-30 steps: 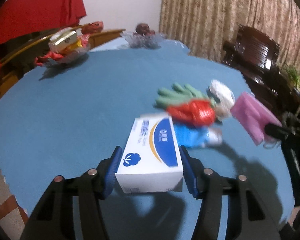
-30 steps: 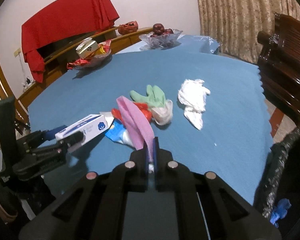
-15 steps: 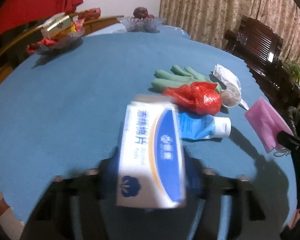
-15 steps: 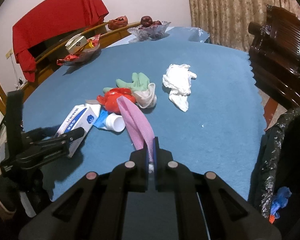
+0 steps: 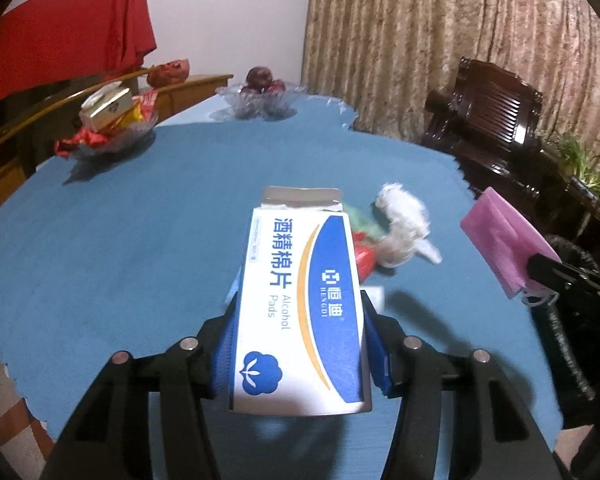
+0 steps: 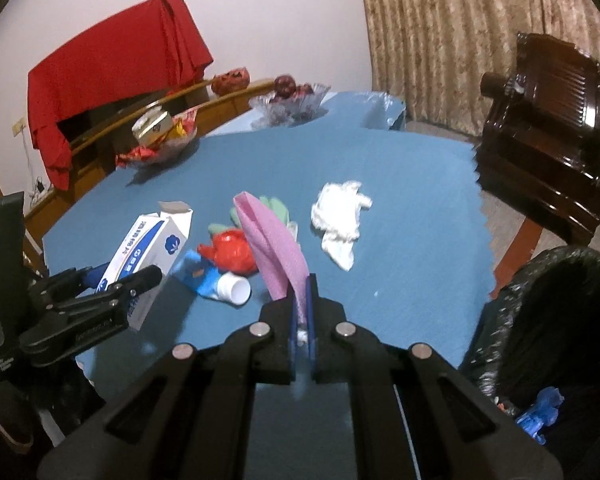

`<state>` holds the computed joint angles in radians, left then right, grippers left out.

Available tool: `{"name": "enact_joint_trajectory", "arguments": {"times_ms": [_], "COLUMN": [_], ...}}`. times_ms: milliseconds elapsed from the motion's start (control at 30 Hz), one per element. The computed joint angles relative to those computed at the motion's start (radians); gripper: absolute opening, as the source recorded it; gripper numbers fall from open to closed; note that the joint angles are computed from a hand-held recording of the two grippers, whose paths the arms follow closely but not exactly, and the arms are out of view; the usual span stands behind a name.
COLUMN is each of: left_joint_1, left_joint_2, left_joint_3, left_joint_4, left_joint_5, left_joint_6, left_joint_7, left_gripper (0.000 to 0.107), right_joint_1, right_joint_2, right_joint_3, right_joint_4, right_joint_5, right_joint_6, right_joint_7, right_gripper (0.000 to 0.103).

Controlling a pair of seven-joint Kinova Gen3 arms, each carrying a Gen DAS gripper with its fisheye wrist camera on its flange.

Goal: Collect trash
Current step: 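Carry the box and pink mask over the bin and open both grippers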

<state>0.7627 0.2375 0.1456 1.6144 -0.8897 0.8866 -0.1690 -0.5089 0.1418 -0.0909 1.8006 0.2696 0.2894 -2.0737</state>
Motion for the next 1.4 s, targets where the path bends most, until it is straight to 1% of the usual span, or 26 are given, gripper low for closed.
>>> {"name": "enact_joint_trajectory", "arguments": {"times_ms": [133,300,467,633,733,1000,1100,1200,1400], "left_joint_1": [0.031,0.069,0.114,0.161,0.182,0.24,0.254,0.264,0.273], "left_joint_2": [0.013,0.045,0.091,0.145,0.187,0.294,0.335,0.371,0.453], "left_joint_3": [0.011,0.011,0.0,-0.021,-0.028,-0.051,-0.061,-0.069,-0.075], "left_joint_4": [-0.053,-0.123,-0.206,-0.298,-0.363,-0.537,-0.603,-0.661,-0.791], "left_joint_5": [-0.02,-0.026,-0.016,0.021,0.058,0.157,0.201,0.249,0.359], "left_joint_6": [0.022,0.022,0.003,-0.025,-0.043,-0.064,-0.065,-0.067,-0.045], "left_joint_7": [-0.008,-0.048,-0.105,-0.183,-0.249,-0.411,-0.465,-0.523,-0.645], "left_gripper": [0.054,0.054,0.054,0.054,0.054,0.054,0.054,0.054,0.054], "right_joint_1": [-0.013,0.016,0.094,0.209,0.274,0.436,0.487,0.547,0.593], "right_joint_2": [-0.043,-0.104,-0.181,-0.257,-0.297,-0.384,-0.399,-0.405,-0.41], "right_joint_3": [0.025,0.017,-0.023,-0.077,-0.096,-0.125,-0.136,-0.164,-0.151], "right_joint_4": [0.024,0.064,0.121,0.183,0.215,0.301,0.321,0.335,0.365], "right_joint_5": [0.056,0.164,0.275,0.338,0.335,0.28,0.252,0.236,0.195], "right_joint_6": [-0.015,-0.019,-0.003,0.014,0.026,0.042,0.039,0.037,0.037], "right_joint_7": [-0.067,-0.187,-0.315,-0.396,-0.4,-0.355,-0.325,-0.307,-0.251], "right_gripper": [0.003,0.003,0.003,0.003,0.003,0.003,0.003,0.003,0.004]}}
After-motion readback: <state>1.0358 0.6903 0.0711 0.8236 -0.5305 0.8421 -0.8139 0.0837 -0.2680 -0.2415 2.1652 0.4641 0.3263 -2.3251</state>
